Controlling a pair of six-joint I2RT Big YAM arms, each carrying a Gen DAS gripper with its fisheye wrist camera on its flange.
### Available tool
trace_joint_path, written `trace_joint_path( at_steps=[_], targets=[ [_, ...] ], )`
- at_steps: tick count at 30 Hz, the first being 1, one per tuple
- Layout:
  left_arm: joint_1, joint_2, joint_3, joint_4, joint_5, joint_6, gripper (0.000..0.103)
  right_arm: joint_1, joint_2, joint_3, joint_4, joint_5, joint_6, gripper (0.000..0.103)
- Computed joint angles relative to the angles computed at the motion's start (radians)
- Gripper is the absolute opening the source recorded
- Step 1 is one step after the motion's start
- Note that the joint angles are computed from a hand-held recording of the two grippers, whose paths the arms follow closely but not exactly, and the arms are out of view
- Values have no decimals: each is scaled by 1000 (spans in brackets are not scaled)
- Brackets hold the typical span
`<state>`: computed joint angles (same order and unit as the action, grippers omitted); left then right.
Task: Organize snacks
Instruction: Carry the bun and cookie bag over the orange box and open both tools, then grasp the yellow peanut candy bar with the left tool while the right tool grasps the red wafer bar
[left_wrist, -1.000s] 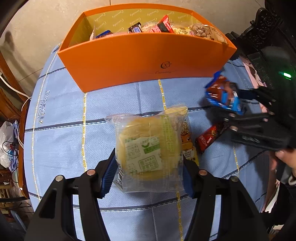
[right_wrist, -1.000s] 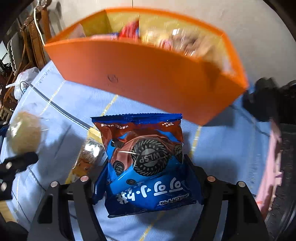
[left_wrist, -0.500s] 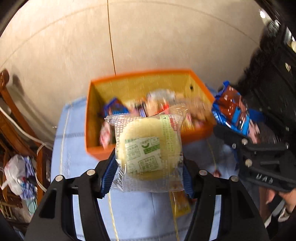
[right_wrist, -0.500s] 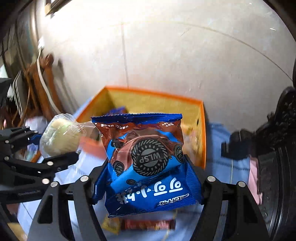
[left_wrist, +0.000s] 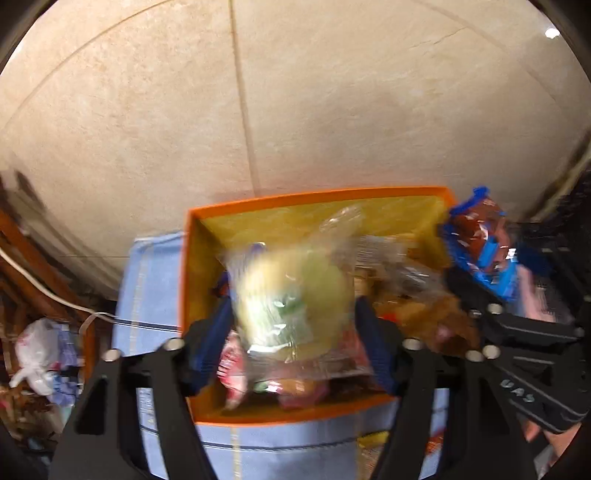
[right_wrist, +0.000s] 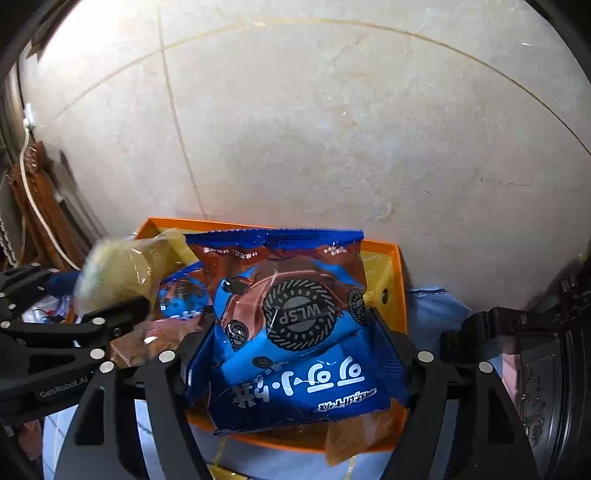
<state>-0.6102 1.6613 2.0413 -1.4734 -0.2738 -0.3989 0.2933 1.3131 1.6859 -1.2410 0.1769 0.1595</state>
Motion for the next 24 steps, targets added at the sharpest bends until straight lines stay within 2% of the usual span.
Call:
trace_joint_path(
  at_steps=[1, 4, 6, 10, 13, 16, 22, 24],
  targets=[
    [0, 4, 3, -7, -32, -7, 99, -2, 2, -2, -9, 19, 8, 79],
    [0, -48, -67, 70, -44, -14, 99, -8, -41, -49, 29, 35, 8, 87],
    [-2, -62, -83, 55, -26, -19, 99, -16, -88, -94, 44, 34, 10, 88],
    [-37, -152, -217, 97, 0, -6, 99, -54, -210, -208, 72, -18, 22, 89],
    [-93, -213, -315, 108, 38, 0, 99, -110, -316, -309, 60, -75, 63, 92],
    [-172, -243, -402, 96, 33, -20, 99, -160, -383, -386, 26, -137, 97, 93],
    [-247, -249, -524, 95, 101, -133, 99, -118, -471, -524, -55, -122, 145, 93],
    [-264, -242, -549, 99, 109, -150, 99, -87, -492, -562, -72, -103, 167, 93]
  ],
)
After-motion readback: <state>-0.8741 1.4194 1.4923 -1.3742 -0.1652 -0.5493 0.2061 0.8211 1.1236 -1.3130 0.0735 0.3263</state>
